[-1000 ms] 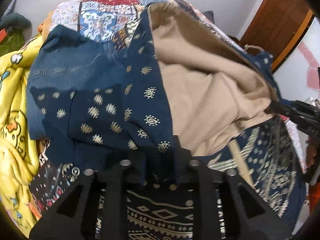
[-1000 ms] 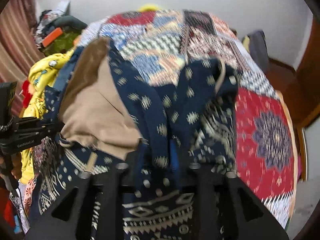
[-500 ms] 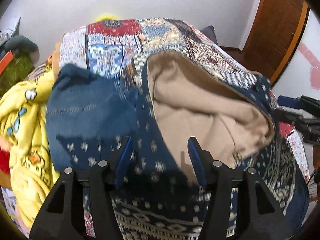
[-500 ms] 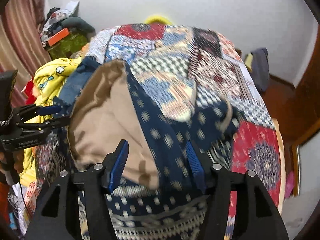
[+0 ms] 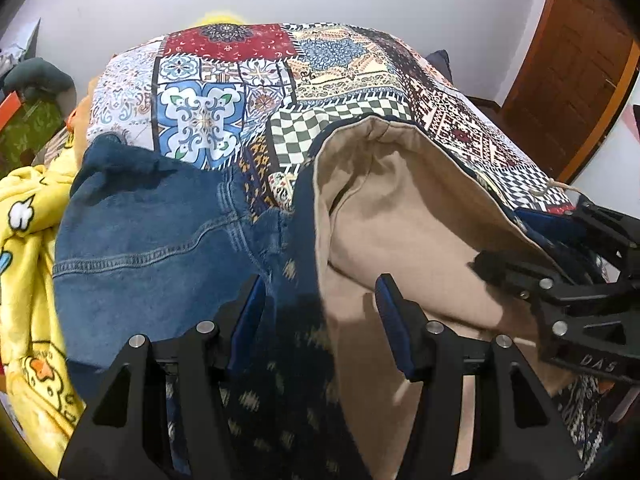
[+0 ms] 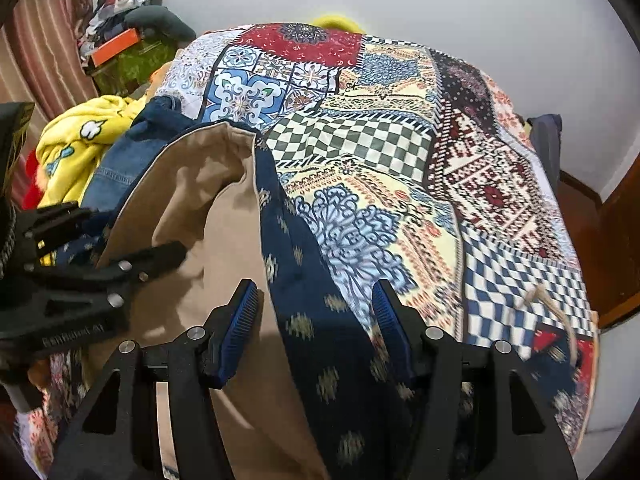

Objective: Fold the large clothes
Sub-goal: 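Lift the hood with both grippers and fold it over the hoodie body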

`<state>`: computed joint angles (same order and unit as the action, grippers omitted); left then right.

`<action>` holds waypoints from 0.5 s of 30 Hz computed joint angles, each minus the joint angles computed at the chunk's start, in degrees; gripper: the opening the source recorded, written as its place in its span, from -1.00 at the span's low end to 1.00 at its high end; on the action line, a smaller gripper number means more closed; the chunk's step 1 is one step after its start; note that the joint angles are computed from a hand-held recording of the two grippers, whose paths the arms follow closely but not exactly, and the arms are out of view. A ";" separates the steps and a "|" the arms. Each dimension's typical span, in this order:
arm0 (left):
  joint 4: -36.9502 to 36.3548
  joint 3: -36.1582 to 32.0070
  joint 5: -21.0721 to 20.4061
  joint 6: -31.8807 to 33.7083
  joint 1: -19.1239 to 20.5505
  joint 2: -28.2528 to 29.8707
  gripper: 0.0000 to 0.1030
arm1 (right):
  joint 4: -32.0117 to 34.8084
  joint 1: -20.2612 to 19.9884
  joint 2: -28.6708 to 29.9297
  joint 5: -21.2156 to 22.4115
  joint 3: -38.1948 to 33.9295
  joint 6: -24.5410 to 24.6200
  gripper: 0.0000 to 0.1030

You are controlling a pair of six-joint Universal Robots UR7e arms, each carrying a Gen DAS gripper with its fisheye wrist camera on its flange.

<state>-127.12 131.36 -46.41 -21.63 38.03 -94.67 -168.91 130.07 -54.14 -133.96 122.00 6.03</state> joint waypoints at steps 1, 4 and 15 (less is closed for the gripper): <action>-0.42 0.15 0.15 0.21 -0.10 0.14 0.09 | -1.15 -0.32 0.14 0.53 0.23 -0.30 0.08; -2.46 0.42 0.34 0.92 -0.20 0.96 0.07 | -1.89 -0.75 0.18 1.22 0.22 0.72 0.06; 4.34 1.08 2.30 -0.83 -7.92 -5.10 -0.87 | -3.85 1.18 -5.32 5.91 3.39 2.33 -0.81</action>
<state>-122.78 132.44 -44.11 -22.46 30.11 -99.77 -172.76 131.25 -59.46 -128.05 125.39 8.37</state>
